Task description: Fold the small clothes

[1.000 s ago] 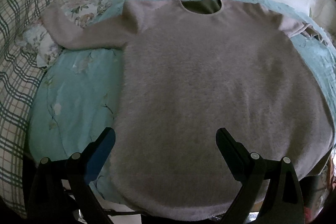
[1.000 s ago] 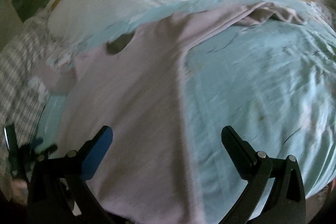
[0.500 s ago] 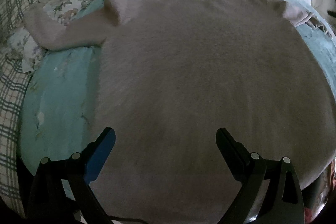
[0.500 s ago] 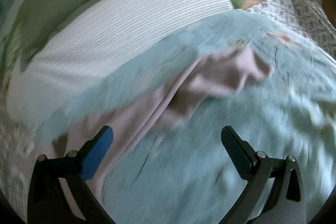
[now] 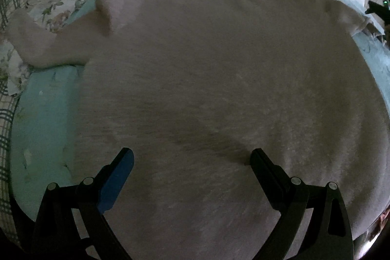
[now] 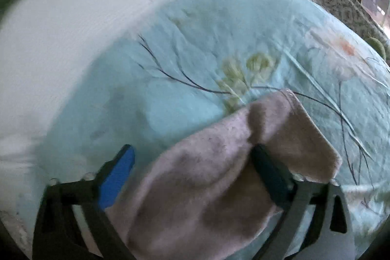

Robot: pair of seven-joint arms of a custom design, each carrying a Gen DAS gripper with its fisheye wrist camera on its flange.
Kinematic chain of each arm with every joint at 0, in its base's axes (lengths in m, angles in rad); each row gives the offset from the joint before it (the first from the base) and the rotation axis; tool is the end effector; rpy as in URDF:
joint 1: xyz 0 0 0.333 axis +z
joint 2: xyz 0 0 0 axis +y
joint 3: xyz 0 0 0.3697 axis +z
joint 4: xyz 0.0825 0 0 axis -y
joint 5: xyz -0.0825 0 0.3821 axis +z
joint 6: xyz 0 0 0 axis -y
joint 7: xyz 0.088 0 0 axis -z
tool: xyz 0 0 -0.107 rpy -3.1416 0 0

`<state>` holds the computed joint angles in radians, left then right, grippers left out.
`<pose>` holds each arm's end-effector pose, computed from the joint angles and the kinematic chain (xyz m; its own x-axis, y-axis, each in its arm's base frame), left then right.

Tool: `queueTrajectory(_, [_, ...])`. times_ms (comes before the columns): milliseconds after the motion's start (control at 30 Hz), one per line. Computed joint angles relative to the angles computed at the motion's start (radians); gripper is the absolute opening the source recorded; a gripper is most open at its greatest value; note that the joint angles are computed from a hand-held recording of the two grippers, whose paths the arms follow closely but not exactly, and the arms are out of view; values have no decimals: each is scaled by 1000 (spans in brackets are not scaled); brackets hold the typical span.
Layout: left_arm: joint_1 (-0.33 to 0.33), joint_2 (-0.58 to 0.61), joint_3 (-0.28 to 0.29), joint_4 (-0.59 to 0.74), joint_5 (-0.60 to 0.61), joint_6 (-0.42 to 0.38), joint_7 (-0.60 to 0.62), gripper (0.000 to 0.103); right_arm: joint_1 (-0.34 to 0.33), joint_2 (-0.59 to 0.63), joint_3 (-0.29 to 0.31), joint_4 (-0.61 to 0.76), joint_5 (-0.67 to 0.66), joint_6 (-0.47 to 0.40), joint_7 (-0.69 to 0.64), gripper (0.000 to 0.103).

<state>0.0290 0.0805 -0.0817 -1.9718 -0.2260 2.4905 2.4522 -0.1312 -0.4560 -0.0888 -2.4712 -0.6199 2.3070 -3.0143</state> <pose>0.6131 -0.0297 0.5315 -0.6643 -0.7248 -0.1824 -0.6158 0.6691 -0.4161 0.3955 -0.1048 0.5364 -0.9656 -0.0735 -0.2495 0.0526 0.8843 -0.4640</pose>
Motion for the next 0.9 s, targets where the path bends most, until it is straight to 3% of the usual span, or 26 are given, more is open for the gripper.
queueTrajectory(67, [-1, 4, -2, 3, 0, -8, 3, 97, -1, 0, 20, 12, -26, -31, -1, 55])
queueTrajectory(100, [-1, 5, -2, 5, -6, -13, 7, 97, -2, -13, 27, 3, -45, -18, 14, 48])
queueTrajectory(133, [1, 4, -2, 7, -16, -23, 15, 97, -4, -31, 33, -13, -71, 10, 37, 26])
queueTrajectory(167, [3, 6, -2, 11, -23, -30, 19, 97, -5, -50, 38, -28, -92, 38, 57, 15])
queueTrajectory(300, [10, 9, 1, 20, -49, -42, 41, 97, -18, -110, 69, -88, -193, 205, 164, 11])
queueTrajectory(433, [20, -8, 2, -1, -87, -30, 79, 97, -5, -47, 107, -32, -270, 353, 196, 10])
queueTrajectory(600, [32, -17, 7, 1, -124, -48, 108, 97, 25, 151, 196, 162, -407, 500, 290, 10])
queueTrajectory(733, [47, -17, 16, 13, -157, -70, 113, 97, 105, 353, 226, 377, -510, 588, 306, 10])
queueTrajectory(900, [71, 6, 27, 63, -193, -115, 86, 97, 226, 613, 237, 660, -547, 677, 226, 9])
